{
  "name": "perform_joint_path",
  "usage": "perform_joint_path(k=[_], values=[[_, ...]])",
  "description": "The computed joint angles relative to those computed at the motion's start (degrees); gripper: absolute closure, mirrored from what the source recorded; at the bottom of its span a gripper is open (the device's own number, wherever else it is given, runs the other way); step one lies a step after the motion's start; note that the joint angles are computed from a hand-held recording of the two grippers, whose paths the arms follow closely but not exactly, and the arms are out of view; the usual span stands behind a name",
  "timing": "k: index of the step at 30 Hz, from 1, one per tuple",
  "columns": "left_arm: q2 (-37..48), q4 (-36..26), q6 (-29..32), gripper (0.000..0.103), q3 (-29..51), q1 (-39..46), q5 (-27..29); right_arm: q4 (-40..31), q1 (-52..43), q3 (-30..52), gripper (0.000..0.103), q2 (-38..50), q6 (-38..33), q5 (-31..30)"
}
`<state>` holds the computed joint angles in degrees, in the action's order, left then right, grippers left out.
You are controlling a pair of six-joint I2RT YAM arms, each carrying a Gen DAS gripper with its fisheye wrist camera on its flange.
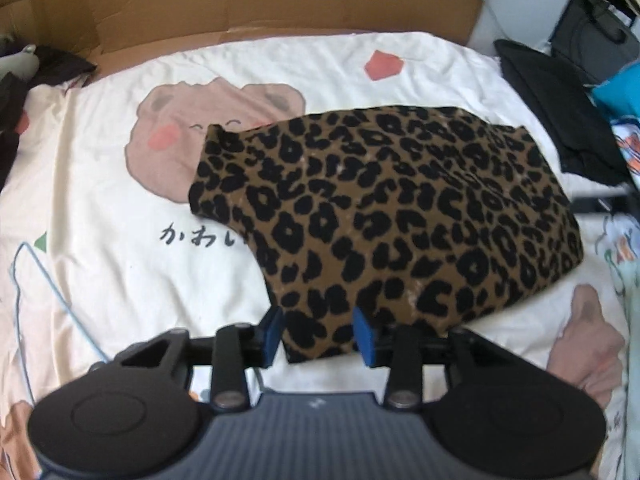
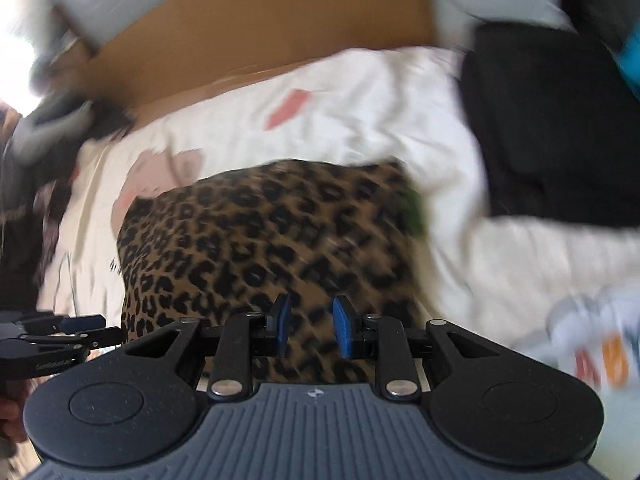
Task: Fold clothes
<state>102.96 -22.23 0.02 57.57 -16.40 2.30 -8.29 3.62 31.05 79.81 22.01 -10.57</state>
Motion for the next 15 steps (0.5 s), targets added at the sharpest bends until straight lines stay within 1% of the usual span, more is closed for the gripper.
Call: perform_joint_path(k=[2, 3, 4, 6, 10, 13, 14, 15], values=[[1.71, -0.51, -1.98, 0.06, 1.08, -0.2, -0.68, 0.95, -1.9, -3.72, 0.072, -2.97, 2.47, -0.1], [2.38, -0.97, -2.71, 0.056, 1.53, -0.07, -0.57, 1.42, -3.14, -5.52, 0.072, -4.21, 3.52, -0.34], [3.33, -1.05, -3.0, 0.055, 1.85, 0.27, -0.17, 2.2, -4.66, -7.01, 0.072, -4.69, 3.96, -1.57], [5.4, -0.32, -3.14, 0.055, 2.12, 0.88, 0.35, 4.3, -6.81, -9.89, 0.072, -5.29, 4.14, -3.05], [6.25, 0.58, -4.65, 0.053, 1.0, 1.5, -0.05, 8.8, -9.16, -14.34, 0.072, -4.41, 3.53, -4.04], [6.92, 1.5, -8.11, 0.05, -0.26, 2.28, -0.13, 16.47, -10.85, -17.82, 0.072, -0.41, 7.65, -5.06], [6.77, 2.7, -9.29, 0.048, -1.27, 2.45, -0.14, 20.02, -11.42, -19.26, 0.072, 1.18, 9.37, -5.45], [6.66, 3.45, -8.94, 0.048, -1.79, 2.2, -0.47, 24.12, -11.58, -20.79, 0.072, 2.99, 11.32, -5.45]])
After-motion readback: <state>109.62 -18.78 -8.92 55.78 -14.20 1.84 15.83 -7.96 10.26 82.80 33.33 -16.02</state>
